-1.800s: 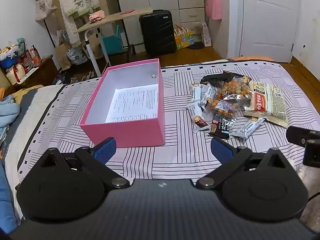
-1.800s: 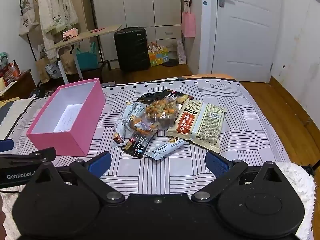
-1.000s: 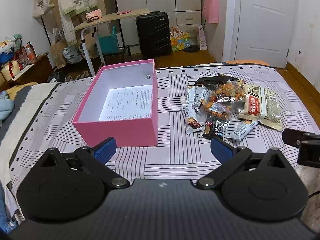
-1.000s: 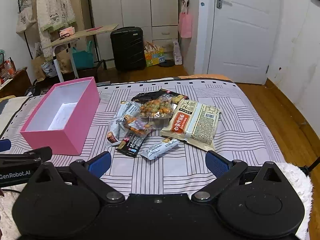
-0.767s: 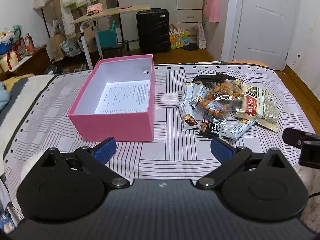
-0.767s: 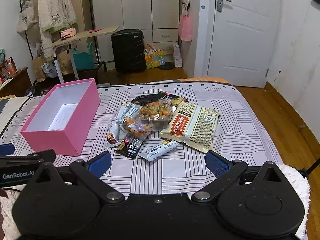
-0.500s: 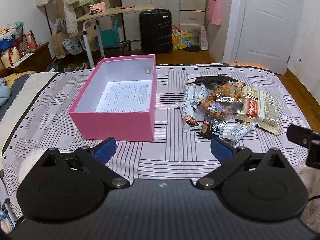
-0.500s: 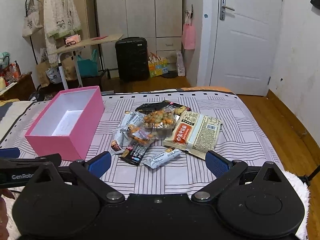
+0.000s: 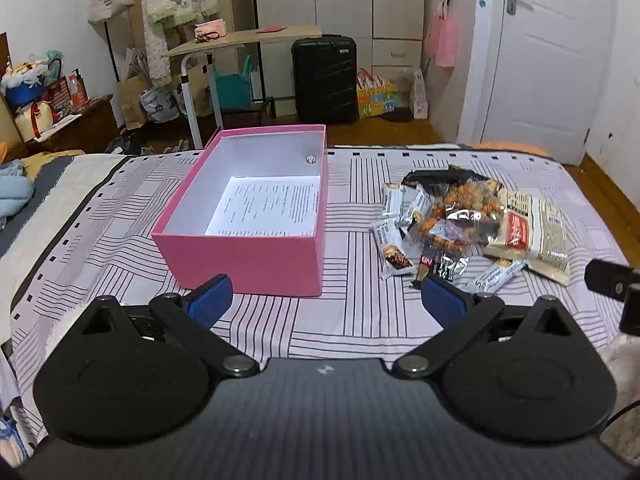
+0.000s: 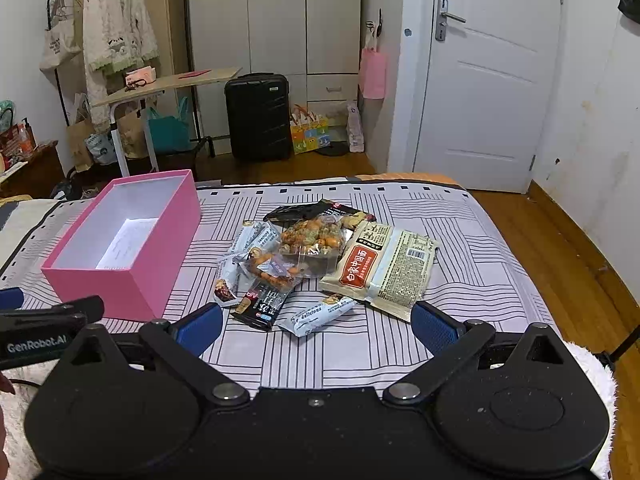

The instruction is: Organize snacks

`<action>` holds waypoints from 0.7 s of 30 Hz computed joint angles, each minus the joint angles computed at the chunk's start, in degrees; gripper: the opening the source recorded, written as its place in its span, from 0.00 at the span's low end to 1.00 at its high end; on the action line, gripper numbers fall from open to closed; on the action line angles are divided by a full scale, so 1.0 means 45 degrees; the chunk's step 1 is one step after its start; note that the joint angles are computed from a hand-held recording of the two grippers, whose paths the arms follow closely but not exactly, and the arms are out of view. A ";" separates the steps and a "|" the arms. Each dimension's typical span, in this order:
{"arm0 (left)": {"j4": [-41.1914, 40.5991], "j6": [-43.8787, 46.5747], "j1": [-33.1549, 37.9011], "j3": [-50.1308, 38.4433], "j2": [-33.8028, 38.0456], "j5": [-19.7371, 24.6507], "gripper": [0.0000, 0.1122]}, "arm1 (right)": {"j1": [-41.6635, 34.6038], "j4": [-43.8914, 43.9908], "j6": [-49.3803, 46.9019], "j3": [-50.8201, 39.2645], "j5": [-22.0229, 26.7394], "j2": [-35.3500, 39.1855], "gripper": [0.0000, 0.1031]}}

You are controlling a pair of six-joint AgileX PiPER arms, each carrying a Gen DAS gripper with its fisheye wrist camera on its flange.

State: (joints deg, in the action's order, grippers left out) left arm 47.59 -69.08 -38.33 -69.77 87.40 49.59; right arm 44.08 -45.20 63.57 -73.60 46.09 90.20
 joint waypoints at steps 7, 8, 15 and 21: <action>-0.0369 0.0300 0.0149 -0.0105 -0.0038 -0.0041 0.91 | 0.0047 -0.0050 0.0050 -0.0054 0.0029 0.0114 0.99; -0.0639 0.0522 0.0240 -0.0185 -0.0016 -0.0071 0.91 | 0.0050 -0.0085 0.0105 -0.0046 0.0045 0.0128 0.99; -0.1233 0.1121 0.0487 -0.0019 -0.0175 -0.0565 0.89 | -0.0057 -0.0476 0.0497 0.0281 -0.0268 -0.0031 0.99; -0.1023 0.1049 0.0602 0.0306 -0.0411 -0.1373 0.88 | -0.0908 -0.3520 0.2020 0.1714 -0.3030 -0.0285 0.99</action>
